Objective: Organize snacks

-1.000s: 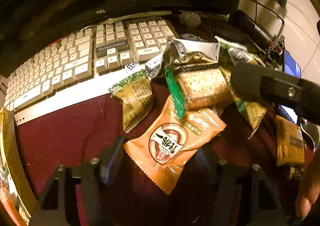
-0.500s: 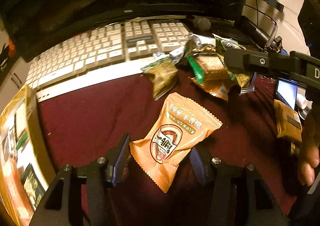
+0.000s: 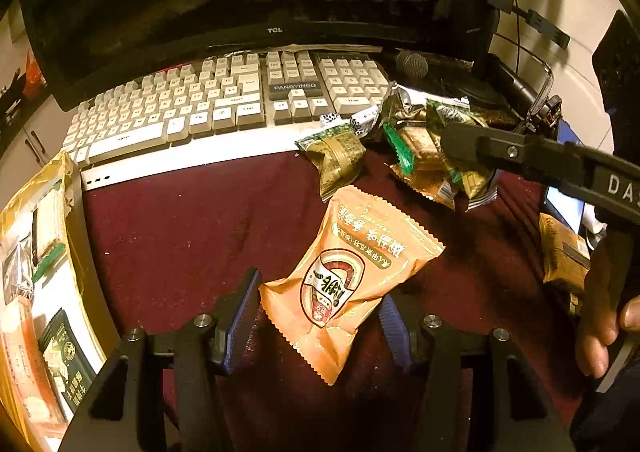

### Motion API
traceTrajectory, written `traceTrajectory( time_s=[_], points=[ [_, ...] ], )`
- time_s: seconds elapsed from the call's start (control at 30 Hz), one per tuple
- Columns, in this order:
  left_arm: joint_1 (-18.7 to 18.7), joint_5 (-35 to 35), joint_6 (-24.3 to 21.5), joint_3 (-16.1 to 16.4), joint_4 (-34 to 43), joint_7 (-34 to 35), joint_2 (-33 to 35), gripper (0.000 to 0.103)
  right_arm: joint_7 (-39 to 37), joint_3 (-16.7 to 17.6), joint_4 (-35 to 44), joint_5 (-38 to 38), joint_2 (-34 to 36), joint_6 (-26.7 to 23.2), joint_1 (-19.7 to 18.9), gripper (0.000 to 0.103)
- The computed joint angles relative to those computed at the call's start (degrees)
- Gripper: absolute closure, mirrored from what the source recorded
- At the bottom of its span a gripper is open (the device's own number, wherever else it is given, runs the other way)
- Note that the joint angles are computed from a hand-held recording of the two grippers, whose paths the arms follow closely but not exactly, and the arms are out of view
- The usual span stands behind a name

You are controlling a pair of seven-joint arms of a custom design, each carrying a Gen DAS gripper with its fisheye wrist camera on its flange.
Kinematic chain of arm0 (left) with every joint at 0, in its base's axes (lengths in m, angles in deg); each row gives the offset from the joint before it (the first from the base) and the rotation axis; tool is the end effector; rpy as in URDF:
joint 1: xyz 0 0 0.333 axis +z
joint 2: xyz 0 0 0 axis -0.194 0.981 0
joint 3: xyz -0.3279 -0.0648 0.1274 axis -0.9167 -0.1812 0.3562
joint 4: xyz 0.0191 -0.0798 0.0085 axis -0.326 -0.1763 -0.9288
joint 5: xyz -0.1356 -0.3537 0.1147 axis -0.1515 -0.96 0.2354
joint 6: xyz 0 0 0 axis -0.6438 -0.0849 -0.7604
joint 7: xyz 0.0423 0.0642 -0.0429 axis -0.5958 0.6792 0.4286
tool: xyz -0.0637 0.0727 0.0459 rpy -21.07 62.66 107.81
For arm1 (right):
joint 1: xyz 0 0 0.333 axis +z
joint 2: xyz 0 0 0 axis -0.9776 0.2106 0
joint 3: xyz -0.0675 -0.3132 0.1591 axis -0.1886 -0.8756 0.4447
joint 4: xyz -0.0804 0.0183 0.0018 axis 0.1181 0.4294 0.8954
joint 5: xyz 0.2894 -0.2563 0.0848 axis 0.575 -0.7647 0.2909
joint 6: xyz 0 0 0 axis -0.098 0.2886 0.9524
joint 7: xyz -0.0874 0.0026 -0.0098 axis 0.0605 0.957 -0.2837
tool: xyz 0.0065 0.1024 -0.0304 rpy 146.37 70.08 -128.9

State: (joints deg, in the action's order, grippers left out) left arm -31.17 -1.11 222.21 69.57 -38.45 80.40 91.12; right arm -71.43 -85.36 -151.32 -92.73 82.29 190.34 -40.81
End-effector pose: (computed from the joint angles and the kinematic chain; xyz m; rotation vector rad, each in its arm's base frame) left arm 0.5987 -0.3594 0.4262 -0.9682 2.6487 -0.9009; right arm 0.5025 0.4541 0.4295 -1.2189 1.8798 -0.5211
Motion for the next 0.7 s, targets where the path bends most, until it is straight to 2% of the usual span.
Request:
traceTrajectory(
  time_s=[0.43,0.7],
  points=[
    [3.9,-8.1,0.7,-2.5,-1.0,5.6,-2.5,0.043,-3.1,0.2,2.6,2.3,1.5,-0.2,0.8,0.073],
    [7.4,-15.1,0.5,-2.8,-0.5,8.7,-3.8,0.043,-10.5,-0.1,8.6,7.6,5.3,1.5,1.9,0.073]
  ],
)
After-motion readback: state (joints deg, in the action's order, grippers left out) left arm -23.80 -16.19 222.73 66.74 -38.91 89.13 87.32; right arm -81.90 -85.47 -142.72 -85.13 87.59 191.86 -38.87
